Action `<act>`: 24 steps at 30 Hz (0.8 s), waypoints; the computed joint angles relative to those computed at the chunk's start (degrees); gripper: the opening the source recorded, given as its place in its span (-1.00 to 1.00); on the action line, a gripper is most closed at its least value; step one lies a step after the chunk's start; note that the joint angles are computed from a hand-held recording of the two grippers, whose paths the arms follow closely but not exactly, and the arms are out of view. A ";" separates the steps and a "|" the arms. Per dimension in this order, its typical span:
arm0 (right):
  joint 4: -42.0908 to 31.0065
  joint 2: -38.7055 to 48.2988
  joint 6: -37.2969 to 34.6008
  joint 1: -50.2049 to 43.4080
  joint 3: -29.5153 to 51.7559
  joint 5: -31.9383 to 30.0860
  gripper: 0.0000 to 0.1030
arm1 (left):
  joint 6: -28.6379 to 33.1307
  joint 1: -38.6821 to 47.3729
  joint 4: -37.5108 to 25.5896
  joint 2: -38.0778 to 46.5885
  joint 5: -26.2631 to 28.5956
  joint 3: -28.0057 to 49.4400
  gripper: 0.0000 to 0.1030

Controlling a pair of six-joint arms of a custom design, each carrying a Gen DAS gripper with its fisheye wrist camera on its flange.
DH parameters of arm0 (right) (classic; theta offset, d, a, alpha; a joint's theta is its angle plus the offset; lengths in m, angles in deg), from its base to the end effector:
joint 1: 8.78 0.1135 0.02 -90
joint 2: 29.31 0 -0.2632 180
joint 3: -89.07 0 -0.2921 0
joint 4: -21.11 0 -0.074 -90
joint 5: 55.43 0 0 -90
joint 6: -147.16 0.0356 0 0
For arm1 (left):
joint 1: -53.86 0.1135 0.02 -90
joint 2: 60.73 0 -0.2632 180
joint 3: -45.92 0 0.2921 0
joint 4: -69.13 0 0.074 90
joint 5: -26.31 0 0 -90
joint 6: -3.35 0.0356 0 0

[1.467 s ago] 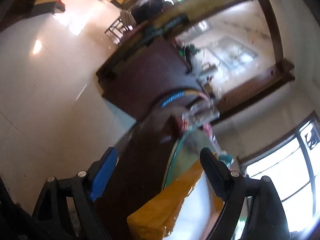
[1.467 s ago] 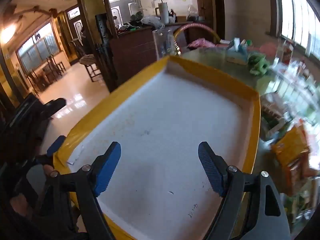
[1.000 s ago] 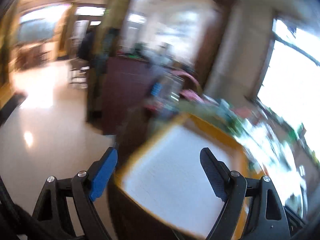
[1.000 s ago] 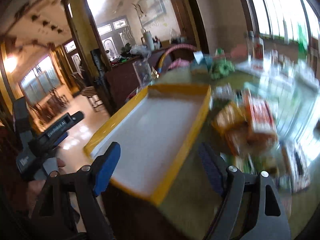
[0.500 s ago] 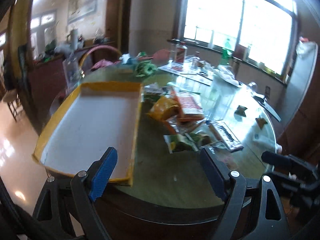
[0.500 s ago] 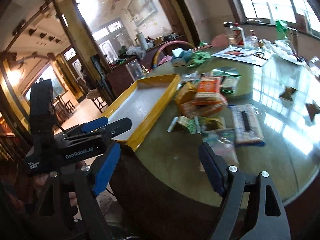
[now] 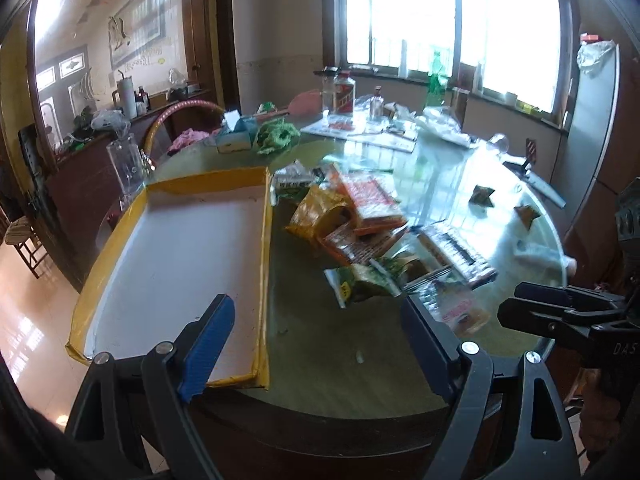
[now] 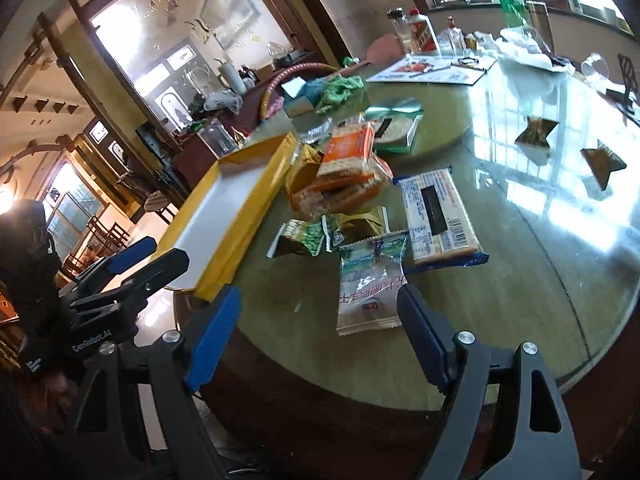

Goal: Organize snacks
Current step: 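Move both tools from the tray toward the snack pile on the table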

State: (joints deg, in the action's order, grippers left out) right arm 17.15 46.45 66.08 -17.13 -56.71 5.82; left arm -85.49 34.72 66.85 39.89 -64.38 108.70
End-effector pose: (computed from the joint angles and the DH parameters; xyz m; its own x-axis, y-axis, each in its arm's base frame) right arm 0.2475 -0.0190 0.0999 -0.7291 0.2444 -0.6392 -0.0943 0.8892 0.4476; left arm 0.3620 -0.1252 0.1224 -0.6022 0.2304 -0.7644 0.3314 0.9432 0.0232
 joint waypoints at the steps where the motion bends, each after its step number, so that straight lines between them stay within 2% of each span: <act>1: 1.43 1.61 0.43 0.64 0.06 0.41 0.57 | 0.32 0.12 -0.14 1.16 -0.13 0.88 0.65; 6: -0.21 3.76 -2.12 2.01 2.38 3.61 0.57 | 1.80 0.29 -3.60 4.26 1.49 4.94 0.65; 13: 0.62 3.27 -3.17 -1.29 0.69 1.37 0.57 | 2.66 -0.35 -6.37 5.11 3.76 6.84 0.65; 17: 3.67 7.44 -2.12 -1.32 0.98 1.79 0.54 | 2.86 -0.91 -6.46 5.02 2.27 6.77 0.65; 21: 5.24 13.28 -0.38 -0.57 3.41 2.24 0.37 | 2.32 -0.81 -8.10 4.71 1.68 7.45 0.65; 24: 5.73 16.08 0.17 1.24 5.07 6.07 0.35 | 3.11 -0.47 -7.73 4.38 1.70 7.35 0.65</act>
